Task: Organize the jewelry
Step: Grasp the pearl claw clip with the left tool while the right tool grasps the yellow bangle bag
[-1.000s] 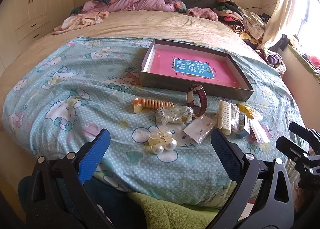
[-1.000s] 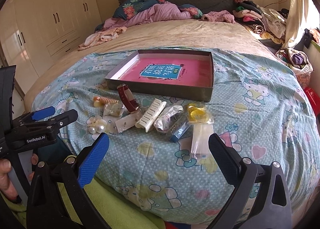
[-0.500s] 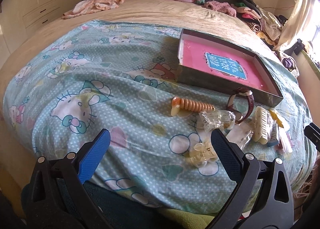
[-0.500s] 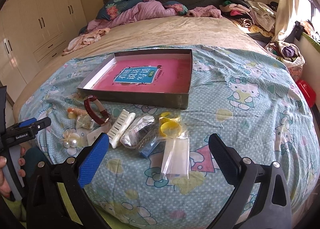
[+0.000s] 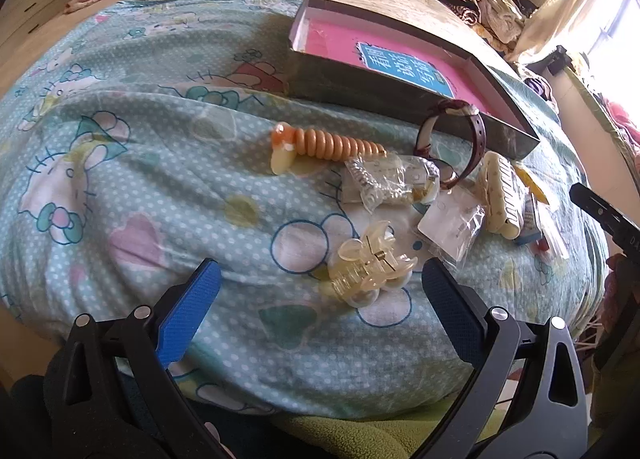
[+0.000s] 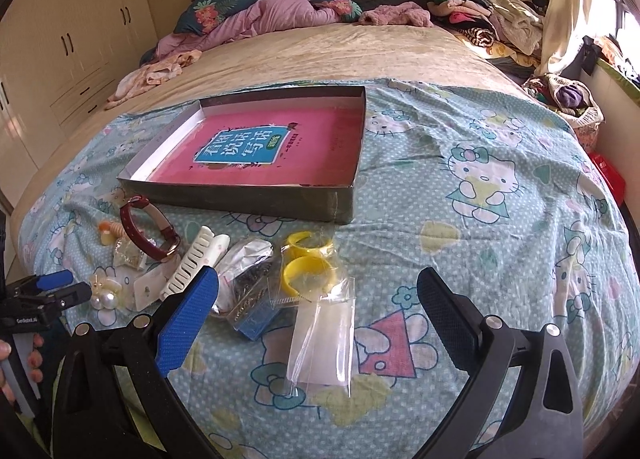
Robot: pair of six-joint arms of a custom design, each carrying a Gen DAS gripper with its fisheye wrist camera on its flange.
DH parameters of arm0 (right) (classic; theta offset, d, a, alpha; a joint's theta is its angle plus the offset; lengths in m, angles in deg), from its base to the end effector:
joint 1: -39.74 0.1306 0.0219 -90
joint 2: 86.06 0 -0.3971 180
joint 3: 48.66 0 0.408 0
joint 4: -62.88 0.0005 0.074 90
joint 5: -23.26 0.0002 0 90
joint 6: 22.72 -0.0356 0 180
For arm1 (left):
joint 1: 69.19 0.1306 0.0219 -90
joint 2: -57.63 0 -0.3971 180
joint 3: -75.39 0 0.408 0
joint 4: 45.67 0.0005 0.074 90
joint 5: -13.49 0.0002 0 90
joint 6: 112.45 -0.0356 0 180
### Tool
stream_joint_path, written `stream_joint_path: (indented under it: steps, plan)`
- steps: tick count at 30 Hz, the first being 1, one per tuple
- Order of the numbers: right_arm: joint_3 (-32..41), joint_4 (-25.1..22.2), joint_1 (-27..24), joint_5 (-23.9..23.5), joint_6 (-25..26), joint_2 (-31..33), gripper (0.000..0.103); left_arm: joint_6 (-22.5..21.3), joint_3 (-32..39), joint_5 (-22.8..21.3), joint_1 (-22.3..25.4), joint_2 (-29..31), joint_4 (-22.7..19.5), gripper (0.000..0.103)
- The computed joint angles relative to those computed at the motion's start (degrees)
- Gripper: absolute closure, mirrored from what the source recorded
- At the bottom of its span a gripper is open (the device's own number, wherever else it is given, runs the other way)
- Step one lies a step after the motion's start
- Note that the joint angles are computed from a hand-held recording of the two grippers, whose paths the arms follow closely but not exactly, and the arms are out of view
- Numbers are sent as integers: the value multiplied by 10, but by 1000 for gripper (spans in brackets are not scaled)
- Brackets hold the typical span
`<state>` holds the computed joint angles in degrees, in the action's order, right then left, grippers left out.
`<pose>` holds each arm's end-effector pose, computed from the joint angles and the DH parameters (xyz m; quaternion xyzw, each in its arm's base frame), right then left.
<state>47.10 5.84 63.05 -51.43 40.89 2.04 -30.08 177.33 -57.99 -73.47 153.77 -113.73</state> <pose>0.4479 0.1822 0.4995 0.0712 0.9279 0.0312 0.3647 0.5179 -0.0506 0.4712 0.1378 0.9490 -0.1492 0.2411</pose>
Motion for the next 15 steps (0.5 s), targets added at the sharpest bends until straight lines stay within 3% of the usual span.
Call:
stream_joint_path:
  steps: [2,7,12,15]
  plan:
    - [0,3,-2,-1,3,4,4,-4,-3,2,-5,1,3,10]
    - [2,9,-9,-9,4,15,4,-14,1,9,-19,5,9,41]
    - [4,15,-13,-17,10,23,4,-23,7,10,-31,13,9,63]
    - [5,20,-16,-23,13,27,4,-22,10,24,-30,15,13,63]
